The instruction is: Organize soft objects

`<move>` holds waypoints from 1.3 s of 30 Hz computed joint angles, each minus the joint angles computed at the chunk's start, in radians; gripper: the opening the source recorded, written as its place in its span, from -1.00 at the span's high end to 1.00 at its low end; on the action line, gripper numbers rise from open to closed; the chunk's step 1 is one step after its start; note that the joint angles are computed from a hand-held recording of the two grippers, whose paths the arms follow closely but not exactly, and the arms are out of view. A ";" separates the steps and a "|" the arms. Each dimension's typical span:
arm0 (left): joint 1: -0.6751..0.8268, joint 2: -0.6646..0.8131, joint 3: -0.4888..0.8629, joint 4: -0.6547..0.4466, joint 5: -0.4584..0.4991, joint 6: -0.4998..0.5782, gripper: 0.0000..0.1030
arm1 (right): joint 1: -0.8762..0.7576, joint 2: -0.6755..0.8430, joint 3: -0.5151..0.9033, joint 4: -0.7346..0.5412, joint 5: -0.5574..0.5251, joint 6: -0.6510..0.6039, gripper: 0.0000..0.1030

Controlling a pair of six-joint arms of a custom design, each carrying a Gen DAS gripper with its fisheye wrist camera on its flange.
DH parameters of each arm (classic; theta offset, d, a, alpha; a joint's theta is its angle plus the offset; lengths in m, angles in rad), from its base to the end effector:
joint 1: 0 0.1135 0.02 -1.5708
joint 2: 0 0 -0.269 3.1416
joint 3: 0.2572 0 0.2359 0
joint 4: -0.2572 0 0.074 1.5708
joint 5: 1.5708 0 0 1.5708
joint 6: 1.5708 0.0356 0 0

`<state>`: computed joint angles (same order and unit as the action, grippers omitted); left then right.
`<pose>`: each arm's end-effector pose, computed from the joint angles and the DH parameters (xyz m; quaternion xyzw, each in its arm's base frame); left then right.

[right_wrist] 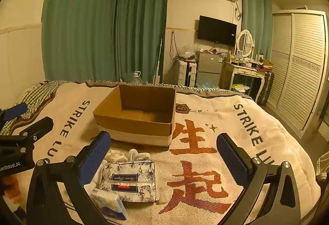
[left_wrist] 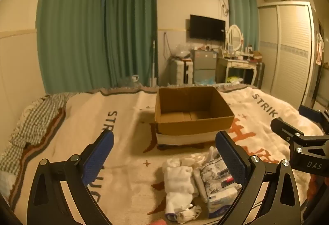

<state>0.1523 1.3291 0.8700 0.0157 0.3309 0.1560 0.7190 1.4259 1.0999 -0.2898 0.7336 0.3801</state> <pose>0.2824 0.0316 0.2812 0.0895 0.8336 -0.0566 0.5421 0.2403 0.1787 0.3054 0.0226 0.8450 -0.0476 0.5322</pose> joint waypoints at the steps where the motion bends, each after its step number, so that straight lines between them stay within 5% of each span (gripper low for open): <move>1: -0.001 0.000 -0.001 0.002 -0.002 0.002 -0.96 | 0.000 0.001 0.001 0.000 0.000 -0.003 -1.00; 39: 0.022 0.010 0.002 0.009 0.017 0.012 -0.96 | 0.007 0.025 0.019 -0.007 0.004 -0.004 -1.00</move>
